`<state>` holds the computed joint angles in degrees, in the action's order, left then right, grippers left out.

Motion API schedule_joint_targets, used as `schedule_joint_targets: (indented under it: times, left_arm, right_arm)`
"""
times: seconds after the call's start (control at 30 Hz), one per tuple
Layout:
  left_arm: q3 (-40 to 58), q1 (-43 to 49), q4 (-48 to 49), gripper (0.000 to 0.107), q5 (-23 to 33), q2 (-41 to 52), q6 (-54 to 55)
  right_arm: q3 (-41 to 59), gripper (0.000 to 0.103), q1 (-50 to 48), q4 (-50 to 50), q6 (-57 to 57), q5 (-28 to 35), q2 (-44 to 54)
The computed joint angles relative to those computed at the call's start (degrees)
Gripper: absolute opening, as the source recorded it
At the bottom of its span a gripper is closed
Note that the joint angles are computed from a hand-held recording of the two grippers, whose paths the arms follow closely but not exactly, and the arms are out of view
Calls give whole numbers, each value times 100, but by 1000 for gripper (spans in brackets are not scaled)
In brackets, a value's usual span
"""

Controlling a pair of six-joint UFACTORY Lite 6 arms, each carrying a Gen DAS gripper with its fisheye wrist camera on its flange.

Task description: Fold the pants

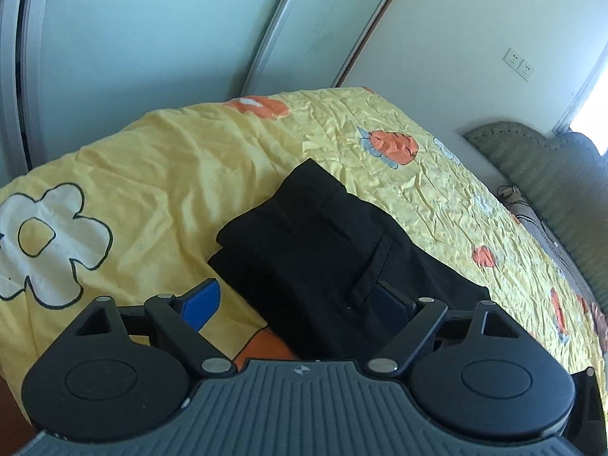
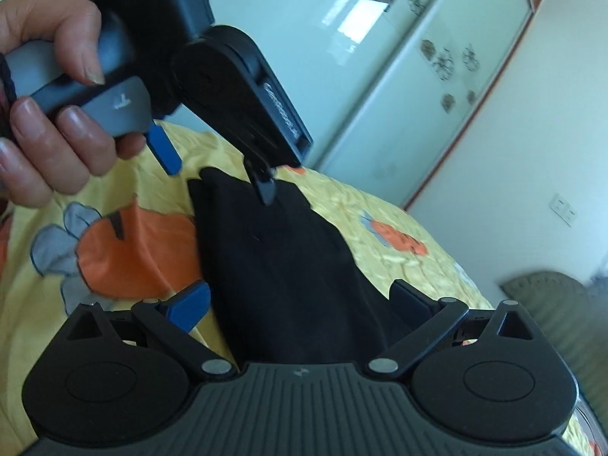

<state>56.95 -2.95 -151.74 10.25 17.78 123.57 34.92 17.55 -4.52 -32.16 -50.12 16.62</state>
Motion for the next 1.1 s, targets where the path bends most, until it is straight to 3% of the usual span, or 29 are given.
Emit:
schedule_joint_targets:
  times: [0.1,0.17,0.23,0.4,0.53,0.73,0.87,0.9,0.97,1.1]
  left_arm:
    - [15,322,1421,66,210,71,-1689]
    - [67,504,1929,56,390,144,-2318]
    - [150,680,2437,49,551,230,-2959]
    - [416,1041,3723,40,1126,560,-4437]
    - [568,1181,3856,30,1485,791,-4792]
    - [864,1142,3651,30,1531,1096,-4764]
    - [900,1192,3586,32,1692,1219,-4849]
    - [885,1206,3605,34,1749,1211,-4895]
    - [804,1256,3536,50,1999,1181,-4792]
    - [699,1157,3284,54,2012,1084,-4511]
  right_arm:
    - [472,94,102,-252,335,395,187]
    - [790,73,143,-444,617,707,307]
    - [1154,62,190,-624,900,947,525]
    - [1679,51,417,-526,809,1222,973]
    - [1911,46,557,-181,512,1209,1267]
    - [2201,44,721,95,384,1183,1500]
    - [2390,26,870,571,-18,1142,1716]
    - [2356,22,894,670,-70,1073,1726]
    - [2253,16,875,617,56,1001,1659]
    - [1968,14,725,186,634,834,1398]
